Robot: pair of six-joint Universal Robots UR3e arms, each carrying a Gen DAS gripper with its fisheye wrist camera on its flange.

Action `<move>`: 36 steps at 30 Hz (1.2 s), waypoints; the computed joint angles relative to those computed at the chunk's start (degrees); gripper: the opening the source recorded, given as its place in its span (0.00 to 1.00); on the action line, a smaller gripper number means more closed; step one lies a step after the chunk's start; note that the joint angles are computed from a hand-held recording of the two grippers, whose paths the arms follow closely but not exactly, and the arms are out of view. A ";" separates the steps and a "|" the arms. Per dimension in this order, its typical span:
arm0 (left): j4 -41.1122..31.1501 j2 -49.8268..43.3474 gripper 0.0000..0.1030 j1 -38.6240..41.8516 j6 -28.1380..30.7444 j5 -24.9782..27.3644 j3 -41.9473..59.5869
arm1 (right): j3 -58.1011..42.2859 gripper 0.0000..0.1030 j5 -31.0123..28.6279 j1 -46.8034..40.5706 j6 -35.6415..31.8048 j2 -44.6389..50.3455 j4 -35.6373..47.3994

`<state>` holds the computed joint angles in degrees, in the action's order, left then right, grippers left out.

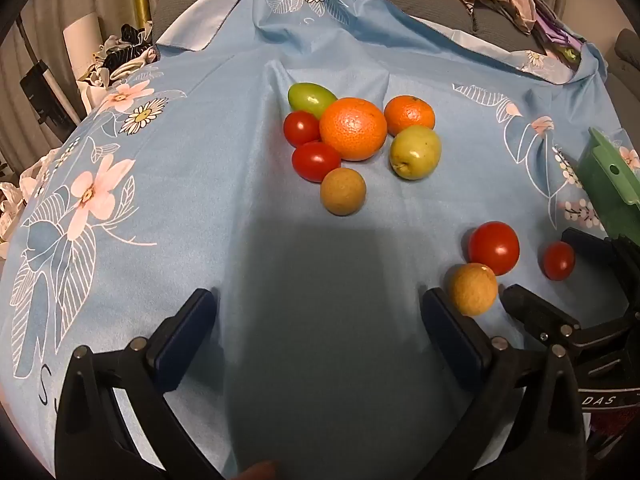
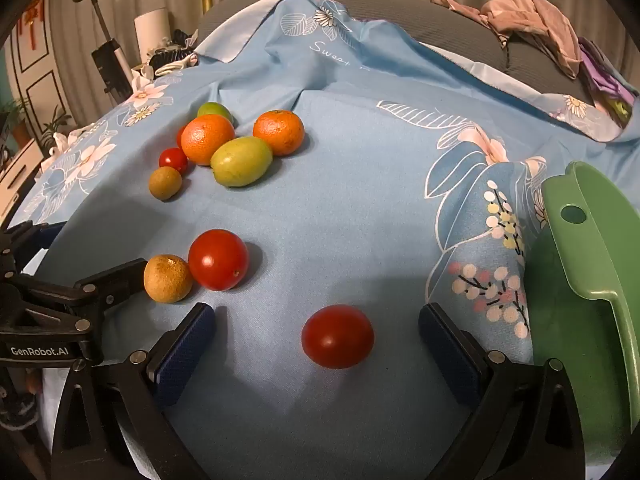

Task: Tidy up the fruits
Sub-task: 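Move the left tool to a red tomato while the right tool approaches another red tomato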

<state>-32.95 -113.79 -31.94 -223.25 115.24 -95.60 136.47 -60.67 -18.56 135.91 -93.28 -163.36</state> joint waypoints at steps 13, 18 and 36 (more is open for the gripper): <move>0.18 5.84 0.99 0.09 -4.73 0.78 -3.59 | -2.36 0.99 -3.03 2.09 2.16 1.61 1.45; 3.11 7.93 0.95 0.58 -5.41 -0.70 -4.87 | -5.65 0.98 -0.69 0.97 -1.94 -3.43 15.09; -1.45 6.04 0.44 10.53 -1.04 -12.81 4.73 | -21.22 0.53 11.07 -2.23 0.48 -1.31 41.73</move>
<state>-34.40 -107.75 -21.41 -224.29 102.43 -90.86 115.25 -49.60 -20.79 136.39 -94.59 -121.64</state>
